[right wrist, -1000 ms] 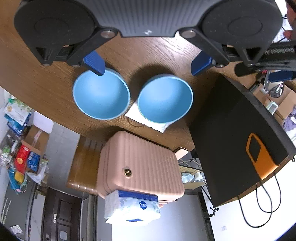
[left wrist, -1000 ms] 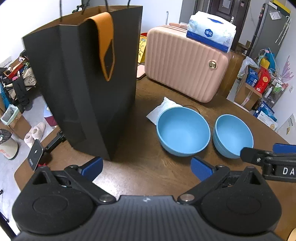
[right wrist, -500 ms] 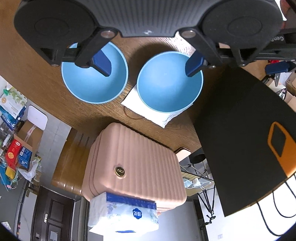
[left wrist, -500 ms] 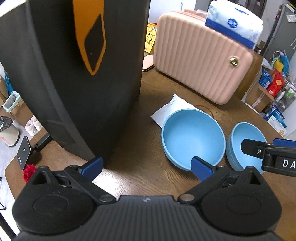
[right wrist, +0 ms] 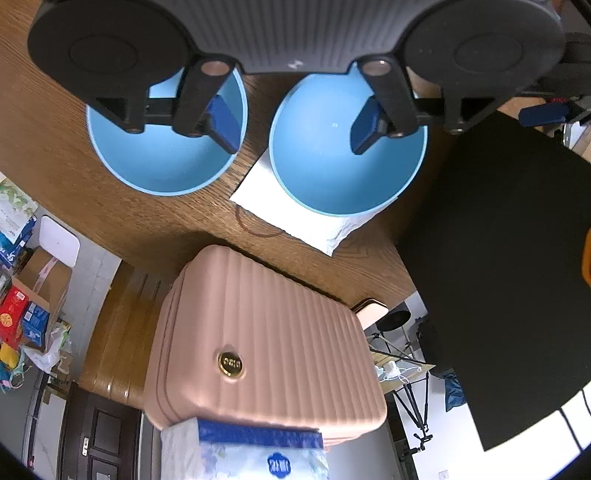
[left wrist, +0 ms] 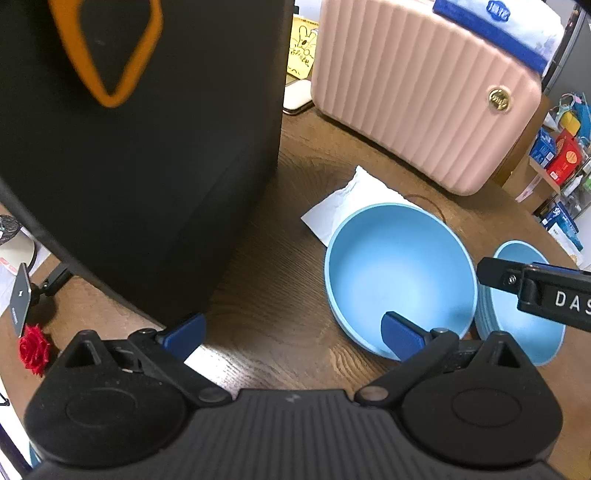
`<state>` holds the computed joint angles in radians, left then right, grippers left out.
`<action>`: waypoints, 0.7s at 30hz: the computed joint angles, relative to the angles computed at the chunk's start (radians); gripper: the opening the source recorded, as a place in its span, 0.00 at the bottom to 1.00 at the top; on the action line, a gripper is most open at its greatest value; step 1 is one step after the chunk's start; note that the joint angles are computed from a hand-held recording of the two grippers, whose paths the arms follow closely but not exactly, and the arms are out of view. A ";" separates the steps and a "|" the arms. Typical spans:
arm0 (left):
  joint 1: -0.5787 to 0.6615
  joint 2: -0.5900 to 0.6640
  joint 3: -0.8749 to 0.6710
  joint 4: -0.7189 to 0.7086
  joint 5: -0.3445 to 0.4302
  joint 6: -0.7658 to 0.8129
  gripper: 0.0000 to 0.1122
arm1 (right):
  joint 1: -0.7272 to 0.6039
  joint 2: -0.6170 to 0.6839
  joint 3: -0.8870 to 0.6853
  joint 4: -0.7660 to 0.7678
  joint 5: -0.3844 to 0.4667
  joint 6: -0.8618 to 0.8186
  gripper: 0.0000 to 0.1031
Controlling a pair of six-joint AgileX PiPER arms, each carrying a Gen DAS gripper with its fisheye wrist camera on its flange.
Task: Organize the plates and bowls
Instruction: 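Lower both grippers onto opposite sides of the nearer light-blue bowl's rim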
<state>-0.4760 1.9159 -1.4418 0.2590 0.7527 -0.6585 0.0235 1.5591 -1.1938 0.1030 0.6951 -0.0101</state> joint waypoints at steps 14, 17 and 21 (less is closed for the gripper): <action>0.032 0.154 -0.135 -0.061 0.010 0.039 0.72 | 0.009 0.162 -0.010 -0.007 -0.173 -0.030 0.37; 0.035 0.173 -0.154 -0.073 0.016 0.047 0.67 | 0.010 0.184 -0.009 -0.021 -0.197 -0.026 0.36; 0.041 0.202 -0.186 -0.094 0.031 0.056 0.62 | 0.005 0.212 -0.021 0.003 -0.195 -0.055 0.30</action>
<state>-0.4346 2.1176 -1.6278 0.1653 0.7832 -0.6026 0.0286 1.7711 -1.2145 0.1058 0.4998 -0.0649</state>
